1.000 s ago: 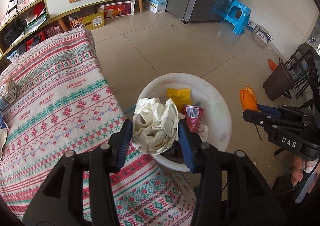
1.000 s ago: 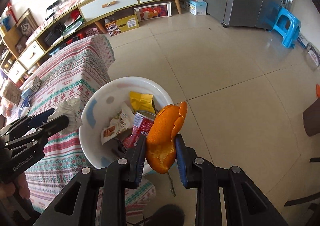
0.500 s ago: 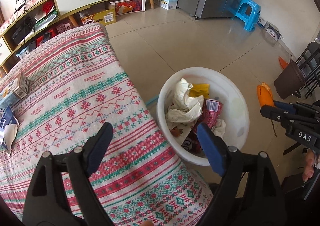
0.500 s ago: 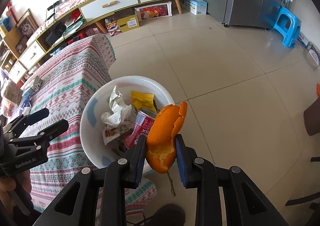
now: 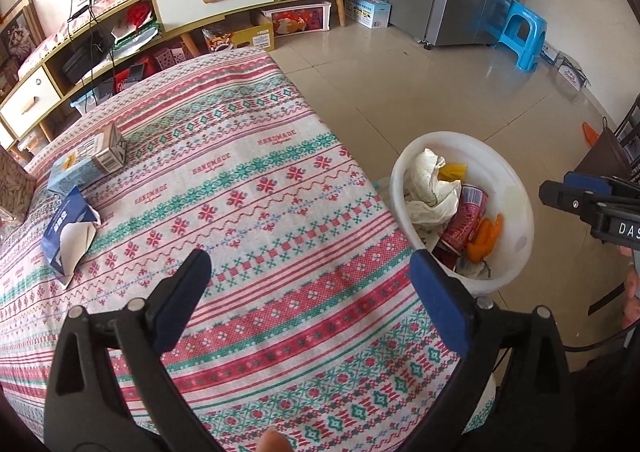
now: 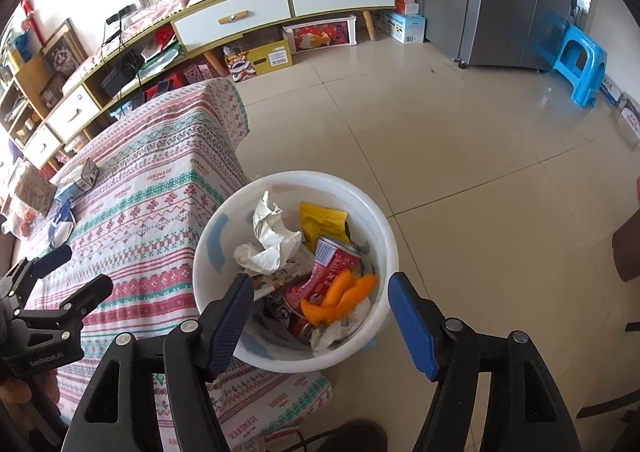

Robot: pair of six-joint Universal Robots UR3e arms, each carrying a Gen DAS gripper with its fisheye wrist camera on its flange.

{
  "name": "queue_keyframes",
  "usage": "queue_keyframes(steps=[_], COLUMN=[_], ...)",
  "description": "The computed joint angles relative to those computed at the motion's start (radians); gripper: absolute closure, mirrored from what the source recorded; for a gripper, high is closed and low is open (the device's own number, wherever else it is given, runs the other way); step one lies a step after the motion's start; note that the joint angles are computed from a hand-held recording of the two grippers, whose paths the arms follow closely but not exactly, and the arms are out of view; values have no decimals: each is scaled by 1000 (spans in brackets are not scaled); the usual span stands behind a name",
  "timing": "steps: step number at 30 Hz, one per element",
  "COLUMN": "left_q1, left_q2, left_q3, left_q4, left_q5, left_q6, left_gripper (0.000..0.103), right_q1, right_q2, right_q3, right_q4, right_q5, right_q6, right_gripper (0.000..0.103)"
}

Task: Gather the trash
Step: 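Open the left tool dropping the tissue while the right tool drops the orange peel into the bucket, then move both open tools back over the bed toward the blue box and milk carton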

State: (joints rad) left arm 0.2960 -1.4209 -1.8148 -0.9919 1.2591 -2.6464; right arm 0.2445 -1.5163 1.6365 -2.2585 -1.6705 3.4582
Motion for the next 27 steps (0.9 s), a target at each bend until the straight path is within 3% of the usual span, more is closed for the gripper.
queue_keyframes(steps=[14, 27], left_q1=[227, 434], left_q2=[84, 0], left_q3=[-20, 54], left_q4=[-106, -145], left_q5=[-58, -56], left_q6=[142, 226], left_gripper=[4, 4], right_q1=[105, 259], right_q2=[138, 460], right_q3=[-175, -642], right_q4=[66, 230], right_q5=[-38, -87], right_q6=[55, 68], right_gripper=[26, 23])
